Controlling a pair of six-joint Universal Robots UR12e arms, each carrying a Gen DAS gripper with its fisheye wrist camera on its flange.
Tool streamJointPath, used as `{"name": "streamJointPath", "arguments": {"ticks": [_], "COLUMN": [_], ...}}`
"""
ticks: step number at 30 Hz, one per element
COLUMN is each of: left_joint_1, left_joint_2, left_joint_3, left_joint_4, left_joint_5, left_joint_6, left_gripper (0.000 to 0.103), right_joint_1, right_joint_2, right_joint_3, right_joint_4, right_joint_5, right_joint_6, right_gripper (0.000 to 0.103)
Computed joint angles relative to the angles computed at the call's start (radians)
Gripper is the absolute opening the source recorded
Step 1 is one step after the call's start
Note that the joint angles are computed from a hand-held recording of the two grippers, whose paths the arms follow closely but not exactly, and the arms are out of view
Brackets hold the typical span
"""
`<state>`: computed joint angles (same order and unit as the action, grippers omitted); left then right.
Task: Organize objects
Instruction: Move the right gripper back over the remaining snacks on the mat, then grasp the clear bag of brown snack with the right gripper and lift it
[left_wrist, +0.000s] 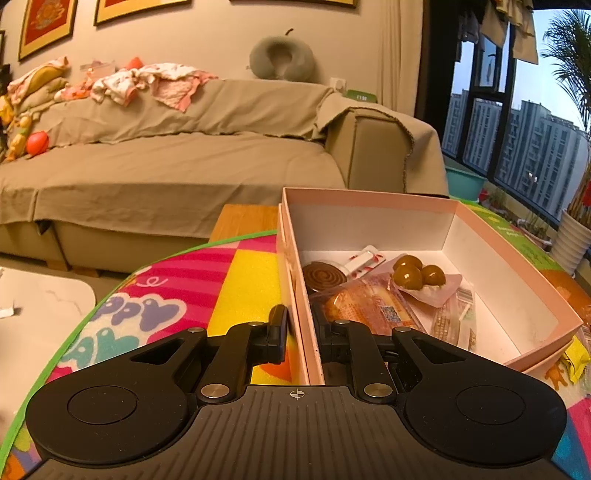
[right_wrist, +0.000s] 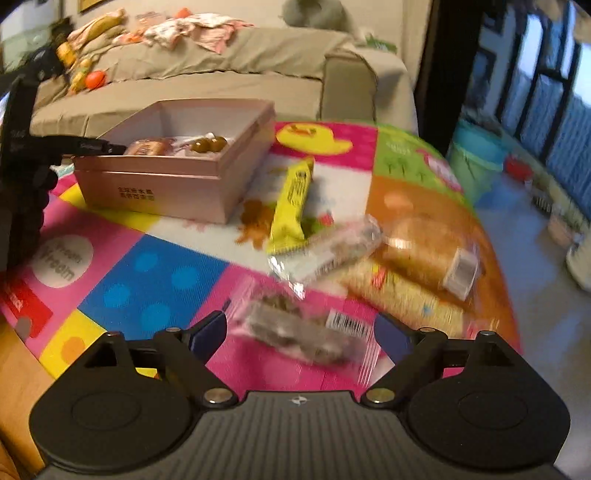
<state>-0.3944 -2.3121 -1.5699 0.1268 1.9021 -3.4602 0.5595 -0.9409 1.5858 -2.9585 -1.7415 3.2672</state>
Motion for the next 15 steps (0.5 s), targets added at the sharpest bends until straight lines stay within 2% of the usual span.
{"name": "streamJointPath", "arguments": {"ticks": [6, 12, 15], "left_joint_1": [0.000, 0.000, -0.001], "left_joint_2": [0.000, 0.000, 0.000], "left_joint_3": [0.000, 0.000, 0.001], "left_joint_4": [0.000, -0.003, -0.003], "left_joint_5": [0.001, 0.002, 0.003], "left_joint_6": [-0.001, -0.001, -0.002], "left_gripper": [0.016, 0.016, 0.016], "right_joint_1": [-0.012, -0.041, -0.046], "right_joint_2": [0.013, 0.029, 0.015], "right_joint_3": [0.008, 0.005, 0.014], "right_joint_4": [-0.040, -0.073, -0.057], "right_joint_5": [0.000, 0.085, 0.151], "right_joint_6": [0.042, 0.123, 0.140], "right_gripper": [0.092, 0.097, 0.097]}}
